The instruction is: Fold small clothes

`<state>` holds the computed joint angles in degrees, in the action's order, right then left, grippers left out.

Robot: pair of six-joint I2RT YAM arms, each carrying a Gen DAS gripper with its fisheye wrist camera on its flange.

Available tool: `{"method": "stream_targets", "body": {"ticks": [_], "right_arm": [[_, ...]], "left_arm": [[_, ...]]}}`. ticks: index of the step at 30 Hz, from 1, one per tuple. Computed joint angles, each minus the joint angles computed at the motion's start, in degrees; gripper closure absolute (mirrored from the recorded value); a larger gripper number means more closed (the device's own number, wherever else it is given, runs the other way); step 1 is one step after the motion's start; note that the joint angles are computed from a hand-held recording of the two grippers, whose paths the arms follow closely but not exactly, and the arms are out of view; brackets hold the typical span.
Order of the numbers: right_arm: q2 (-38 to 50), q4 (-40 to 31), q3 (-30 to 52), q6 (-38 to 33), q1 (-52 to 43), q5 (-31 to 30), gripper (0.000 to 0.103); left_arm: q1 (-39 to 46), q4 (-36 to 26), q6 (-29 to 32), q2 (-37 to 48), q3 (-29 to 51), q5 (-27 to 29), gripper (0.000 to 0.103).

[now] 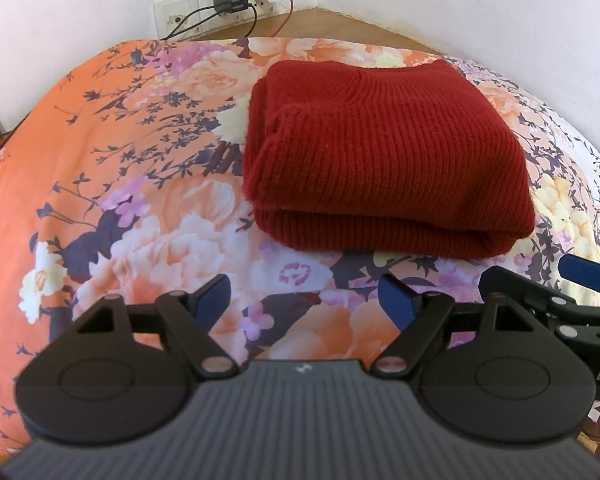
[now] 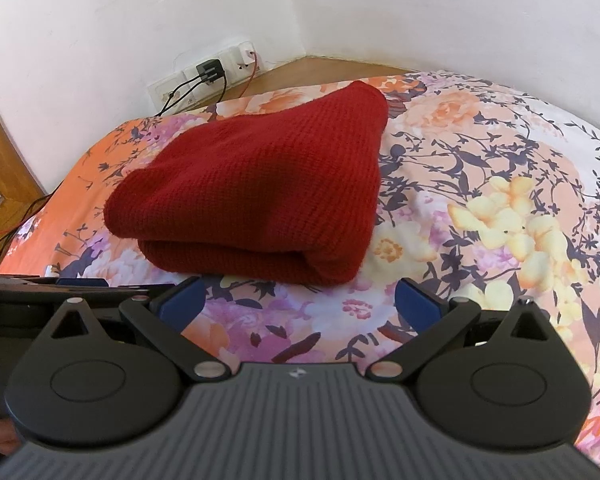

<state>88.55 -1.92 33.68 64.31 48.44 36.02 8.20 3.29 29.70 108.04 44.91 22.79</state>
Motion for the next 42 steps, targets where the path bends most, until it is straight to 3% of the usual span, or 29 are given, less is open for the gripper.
{"method": "stream_targets", "body": {"ticks": [42], "right_arm": [[0.09,1.57,-1.09,-0.49,-0.55,-0.94,0.000]], "left_arm": [[-0.67,0.79,-1.00,0.00,-0.71,-1.33,0.021]]}}
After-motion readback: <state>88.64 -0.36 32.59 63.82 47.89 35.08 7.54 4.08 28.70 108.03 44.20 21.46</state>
